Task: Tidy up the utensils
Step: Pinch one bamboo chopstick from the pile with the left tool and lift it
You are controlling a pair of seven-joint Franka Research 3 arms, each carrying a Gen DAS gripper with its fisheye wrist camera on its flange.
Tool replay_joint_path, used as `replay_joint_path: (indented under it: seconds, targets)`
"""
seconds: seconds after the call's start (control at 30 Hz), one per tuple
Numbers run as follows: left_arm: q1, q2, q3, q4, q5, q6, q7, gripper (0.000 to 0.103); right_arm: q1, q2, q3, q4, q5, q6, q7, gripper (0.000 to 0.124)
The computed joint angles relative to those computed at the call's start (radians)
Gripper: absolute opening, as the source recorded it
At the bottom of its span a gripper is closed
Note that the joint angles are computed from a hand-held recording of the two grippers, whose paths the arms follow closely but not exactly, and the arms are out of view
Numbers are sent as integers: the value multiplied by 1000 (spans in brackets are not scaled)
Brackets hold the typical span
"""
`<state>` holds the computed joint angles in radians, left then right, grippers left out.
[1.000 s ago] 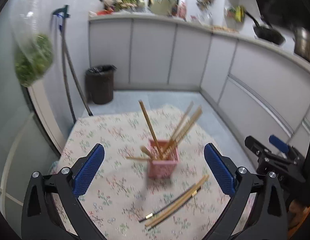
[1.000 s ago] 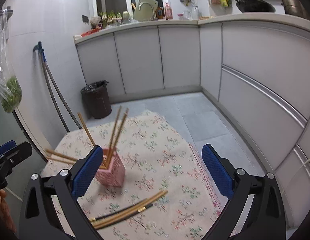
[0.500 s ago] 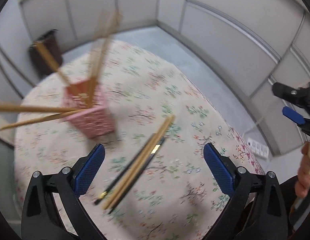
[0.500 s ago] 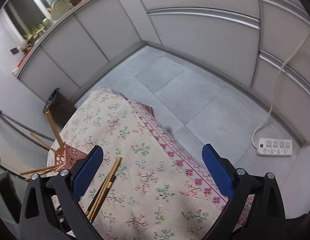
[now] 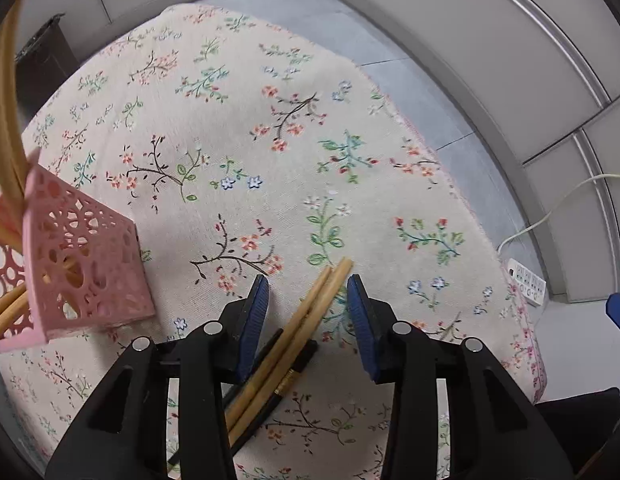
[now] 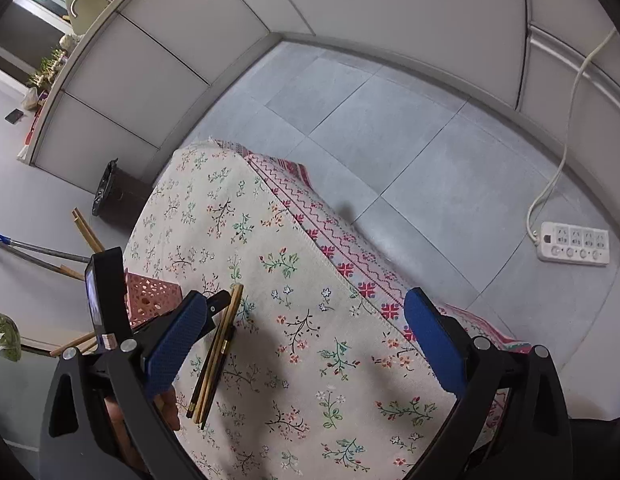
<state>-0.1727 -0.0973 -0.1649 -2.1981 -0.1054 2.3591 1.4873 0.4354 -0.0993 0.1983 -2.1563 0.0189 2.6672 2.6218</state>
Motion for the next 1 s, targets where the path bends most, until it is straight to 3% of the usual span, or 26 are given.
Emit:
replay_joint_path:
  seconds: [0.23,0.33,0.43,0.53,0.73,1.0]
  targets:
    - [9,13,2,3,13,-13,4,28,7,9,-9,-4,70,9,-34,96]
    - [7,31,-6,1,47,-16,0,12,6,9,-9,-6,66,4,-32,96]
    - [2,23,-16,-22,98,9,-14,10,3,10,-8,-5,58,1,-19,96]
    - [-4,-4,-13,-58,72,39,-17,8,1,23,-5,12,23,-19,3,96]
    - [-27,-192,-8,-219,115,133,-77,4,19,69,-11,54,26,-59,-19,96]
    - [-68,-596,26,-408,141,146,-174,4,93,244,-10,245,30,-132,-89,96]
